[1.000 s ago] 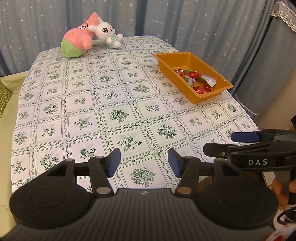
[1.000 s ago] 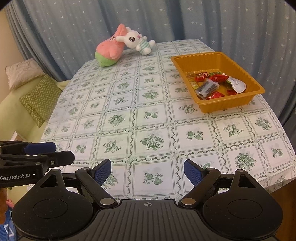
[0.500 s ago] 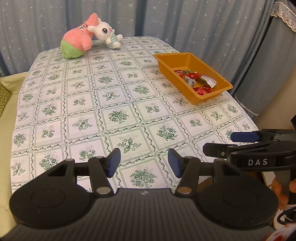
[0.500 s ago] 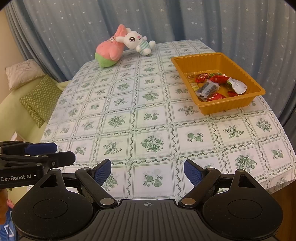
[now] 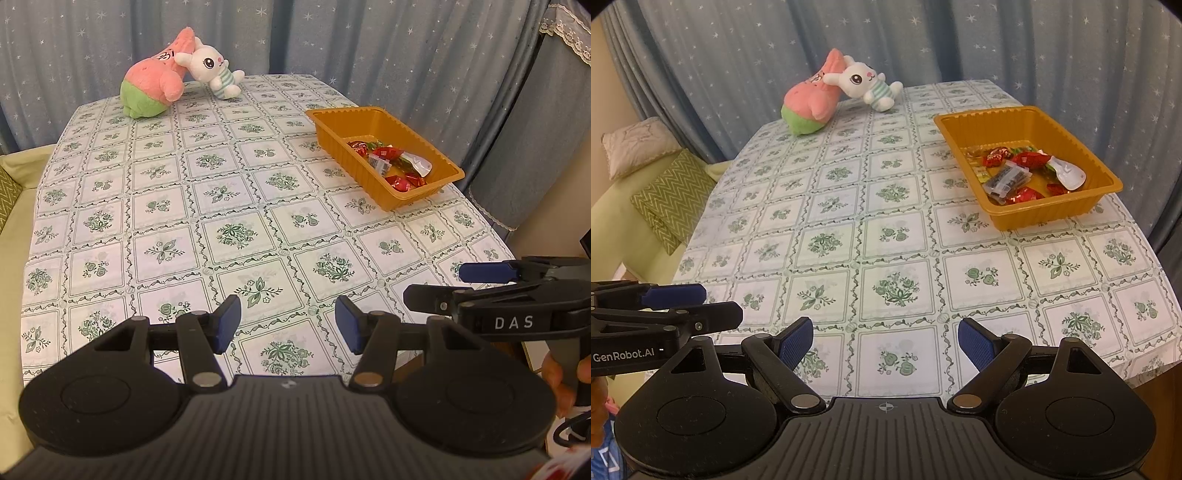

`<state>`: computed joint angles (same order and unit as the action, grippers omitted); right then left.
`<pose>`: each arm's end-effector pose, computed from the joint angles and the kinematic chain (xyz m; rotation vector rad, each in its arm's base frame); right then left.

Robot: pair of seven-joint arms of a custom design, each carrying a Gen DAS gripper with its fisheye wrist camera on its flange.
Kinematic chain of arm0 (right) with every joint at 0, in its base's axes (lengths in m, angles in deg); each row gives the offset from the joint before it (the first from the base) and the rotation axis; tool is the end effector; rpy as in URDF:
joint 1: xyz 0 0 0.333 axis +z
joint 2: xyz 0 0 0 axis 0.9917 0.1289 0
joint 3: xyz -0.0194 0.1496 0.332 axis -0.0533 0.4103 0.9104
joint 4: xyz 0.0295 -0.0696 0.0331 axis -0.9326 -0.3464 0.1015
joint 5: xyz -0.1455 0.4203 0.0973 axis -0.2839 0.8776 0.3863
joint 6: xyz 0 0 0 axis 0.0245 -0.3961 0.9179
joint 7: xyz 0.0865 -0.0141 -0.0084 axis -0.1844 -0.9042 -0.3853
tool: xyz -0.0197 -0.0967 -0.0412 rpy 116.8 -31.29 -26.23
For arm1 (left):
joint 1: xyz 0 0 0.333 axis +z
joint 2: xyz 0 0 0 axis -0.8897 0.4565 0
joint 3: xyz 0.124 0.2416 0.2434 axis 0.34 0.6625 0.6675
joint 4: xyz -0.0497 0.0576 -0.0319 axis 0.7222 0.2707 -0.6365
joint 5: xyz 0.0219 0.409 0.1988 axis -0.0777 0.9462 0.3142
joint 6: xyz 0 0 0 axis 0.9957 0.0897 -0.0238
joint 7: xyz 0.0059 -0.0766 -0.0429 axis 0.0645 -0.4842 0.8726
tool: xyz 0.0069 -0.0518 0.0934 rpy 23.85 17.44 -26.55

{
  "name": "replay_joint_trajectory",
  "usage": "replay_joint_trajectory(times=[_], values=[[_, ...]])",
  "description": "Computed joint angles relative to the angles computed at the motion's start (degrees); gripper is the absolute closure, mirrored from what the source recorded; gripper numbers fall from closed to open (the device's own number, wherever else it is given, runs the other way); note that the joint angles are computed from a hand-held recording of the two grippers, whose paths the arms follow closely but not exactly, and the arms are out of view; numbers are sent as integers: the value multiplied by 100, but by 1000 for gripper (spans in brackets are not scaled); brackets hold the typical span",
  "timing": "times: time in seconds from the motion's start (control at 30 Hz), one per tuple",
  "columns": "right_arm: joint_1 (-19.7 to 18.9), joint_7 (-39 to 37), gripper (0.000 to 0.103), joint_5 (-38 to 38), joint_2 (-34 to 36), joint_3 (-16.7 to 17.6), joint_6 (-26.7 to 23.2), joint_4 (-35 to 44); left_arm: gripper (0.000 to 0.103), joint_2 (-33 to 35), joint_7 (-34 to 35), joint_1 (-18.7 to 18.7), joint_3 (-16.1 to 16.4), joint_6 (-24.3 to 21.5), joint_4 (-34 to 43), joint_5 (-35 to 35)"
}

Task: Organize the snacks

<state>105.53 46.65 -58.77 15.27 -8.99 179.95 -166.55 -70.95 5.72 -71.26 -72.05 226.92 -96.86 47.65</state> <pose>0.5333 0.2775 0.5695 -1.9693 1.4449 -0.2079 0.4787 -0.2080 0.5892 -1.9093 1.8371 -0.7516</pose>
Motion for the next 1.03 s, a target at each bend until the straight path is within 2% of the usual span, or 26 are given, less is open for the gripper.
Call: replay_joint_trajectory(times=[0.97, 1.0, 1.03], values=[[-44, 79, 18, -58, 128, 11, -95, 203, 49, 165, 3, 25, 14, 51, 127, 47], [-48, 78, 18, -58, 146, 11, -107, 226, 49, 167, 12, 20, 23, 44, 120, 37], [-51, 68, 18, -49, 165, 10, -109, 237, 44, 187, 12, 22, 26, 18, 133, 30]])
